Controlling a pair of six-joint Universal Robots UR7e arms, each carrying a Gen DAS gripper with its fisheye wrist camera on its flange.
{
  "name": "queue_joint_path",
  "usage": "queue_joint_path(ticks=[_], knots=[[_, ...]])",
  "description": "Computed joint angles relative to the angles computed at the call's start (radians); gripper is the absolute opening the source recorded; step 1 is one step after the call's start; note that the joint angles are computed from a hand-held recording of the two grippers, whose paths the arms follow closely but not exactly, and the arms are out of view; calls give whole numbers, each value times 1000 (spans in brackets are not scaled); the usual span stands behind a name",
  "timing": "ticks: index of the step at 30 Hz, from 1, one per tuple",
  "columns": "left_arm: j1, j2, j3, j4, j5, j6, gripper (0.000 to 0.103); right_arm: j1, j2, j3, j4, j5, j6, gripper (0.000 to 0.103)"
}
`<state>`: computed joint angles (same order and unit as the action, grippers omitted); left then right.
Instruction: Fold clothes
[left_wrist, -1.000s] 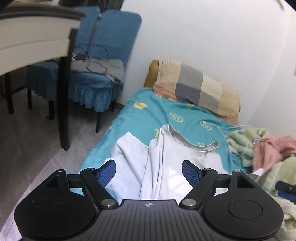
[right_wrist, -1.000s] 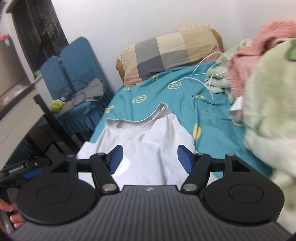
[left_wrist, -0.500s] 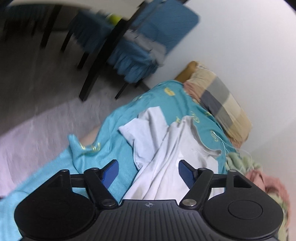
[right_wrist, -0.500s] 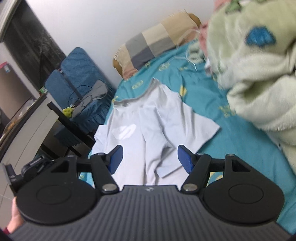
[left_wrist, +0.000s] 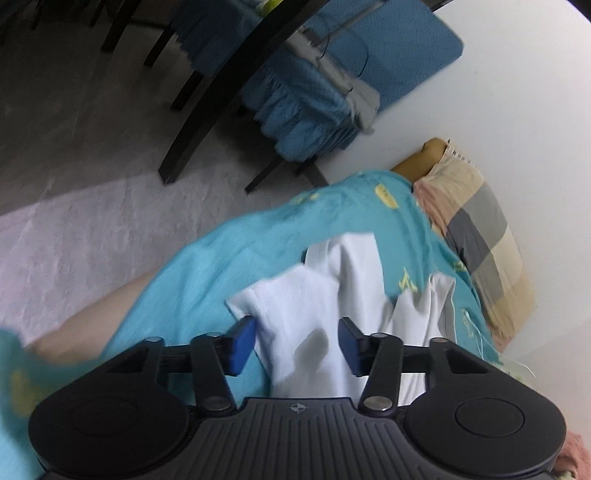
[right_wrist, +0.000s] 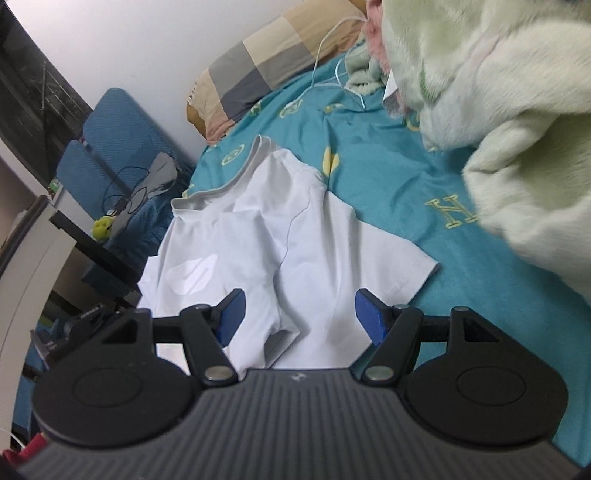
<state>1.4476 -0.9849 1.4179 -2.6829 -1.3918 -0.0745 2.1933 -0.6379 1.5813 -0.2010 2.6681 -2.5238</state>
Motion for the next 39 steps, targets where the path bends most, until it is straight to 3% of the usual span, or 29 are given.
queue_joint_path(ticks=[1,3,8,14,18,21,25,26,30,33,39], knots=[[0,14,-13,-6,-4,8,34,-12,-1,3,-8,-11,-7,68],[-9,29,-25,-19,20,36,3,-26,6,-1,-3,-14,-7,68],[-22,9,-11,-82,32,111,3,-32,3,8,-5,-14,15,68],[-20,-51,-41,-50,46,129,3,-3,12,-7,-3,28,-4,68],[-20,-81,-49,-24,159,173,3,9,24,-26,17,52,-10,68],[-7,-76,-65,35,232,146,3,8,33,-41,38,59,-9,68],[30,-60,-98,104,143,113,4,0,40,-53,72,48,9,68],[36,-56,-111,125,120,100,6,-1,41,-54,79,44,18,68],[48,-33,-161,147,64,92,35,-4,44,-55,89,32,29,68],[43,24,-222,112,96,190,46,-4,41,-52,88,21,30,68],[21,195,-415,165,105,364,58,-22,52,-64,93,14,14,68]])
